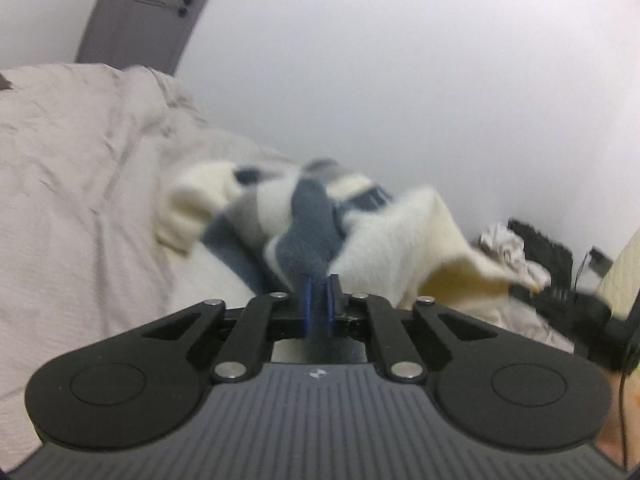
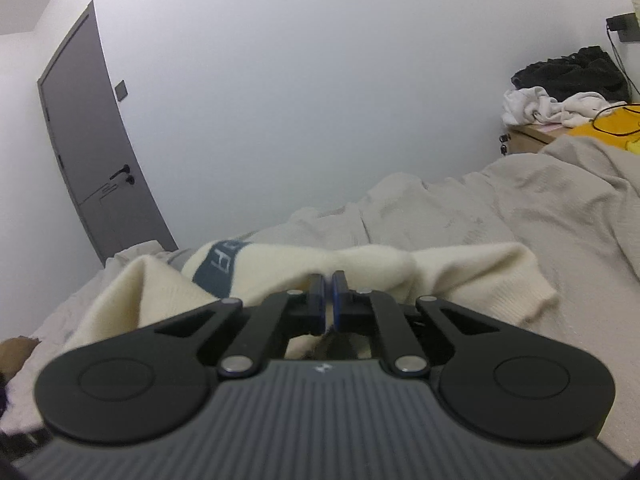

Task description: Fold large clothes

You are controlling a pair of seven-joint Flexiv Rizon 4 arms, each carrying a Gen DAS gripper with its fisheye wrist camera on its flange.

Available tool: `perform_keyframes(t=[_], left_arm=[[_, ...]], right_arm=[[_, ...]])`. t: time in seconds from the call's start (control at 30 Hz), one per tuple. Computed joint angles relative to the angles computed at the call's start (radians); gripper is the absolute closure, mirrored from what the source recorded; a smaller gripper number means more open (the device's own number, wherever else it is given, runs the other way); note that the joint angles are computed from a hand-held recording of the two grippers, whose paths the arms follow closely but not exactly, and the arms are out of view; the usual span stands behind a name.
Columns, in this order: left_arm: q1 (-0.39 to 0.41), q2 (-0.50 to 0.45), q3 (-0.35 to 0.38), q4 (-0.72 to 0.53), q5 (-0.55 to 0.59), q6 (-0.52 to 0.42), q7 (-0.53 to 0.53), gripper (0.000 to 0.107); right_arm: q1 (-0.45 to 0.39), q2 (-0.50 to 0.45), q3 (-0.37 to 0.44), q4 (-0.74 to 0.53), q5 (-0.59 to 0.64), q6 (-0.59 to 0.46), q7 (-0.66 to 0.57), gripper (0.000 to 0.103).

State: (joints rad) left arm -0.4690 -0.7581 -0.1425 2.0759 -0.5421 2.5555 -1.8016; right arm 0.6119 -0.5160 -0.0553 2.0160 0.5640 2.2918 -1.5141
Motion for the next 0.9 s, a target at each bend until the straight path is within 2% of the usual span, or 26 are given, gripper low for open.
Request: perform_keyframes(t=[0.17, 0.27, 0.4, 0.47, 0.57, 0.73, 0.83, 0.9], left_arm=[[0.0, 0.086, 0.008, 0.132, -0.042, 0.069, -0.051, 0.102], [0.007, 0.143, 0.006, 0.217, -0.049, 0.097, -0.106, 0.102], [-0.02, 0.188, 0.019, 0.277, -0.103, 0.111, -0.097, 0.102], [-0.057, 0.2, 0.022, 0.287, -0.191, 0.106, -0.053, 0.102], [-0.087, 0.196, 0.02, 0.268, -0.304, 0.056, 0.042, 0.102], [-0.134, 0.135, 0.012, 0.167, -0.55, -0.039, 0.237, 0.102], [-0.126, 0.076, -0.01, 0.093, -0.656, -0.084, 0.328, 0.102], [-0.108, 0.045, -0.019, 0.058, -0.671, -0.105, 0.342, 0.101]], right_arm=[[0.033, 0.068, 0.025, 0.081, 0.032, 0.052, -0.059, 0.097], [0.005, 0.106, 0.089, 0.147, 0.018, 0.082, -0.026, 0.097], [0.008, 0.16, 0.141, 0.23, 0.039, 0.076, -0.001, 0.097], [-0.009, 0.176, 0.174, 0.274, 0.022, 0.076, 0.049, 0.097], [0.043, 0.179, 0.164, 0.294, 0.089, 0.068, 0.022, 0.097], [0.137, 0.138, 0.074, 0.228, 0.223, -0.068, -0.06, 0.097], [0.141, 0.111, 0.046, 0.211, 0.202, -0.144, -0.015, 0.097], [0.149, 0.094, 0.026, 0.212, 0.177, -0.172, 0.014, 0.097]])
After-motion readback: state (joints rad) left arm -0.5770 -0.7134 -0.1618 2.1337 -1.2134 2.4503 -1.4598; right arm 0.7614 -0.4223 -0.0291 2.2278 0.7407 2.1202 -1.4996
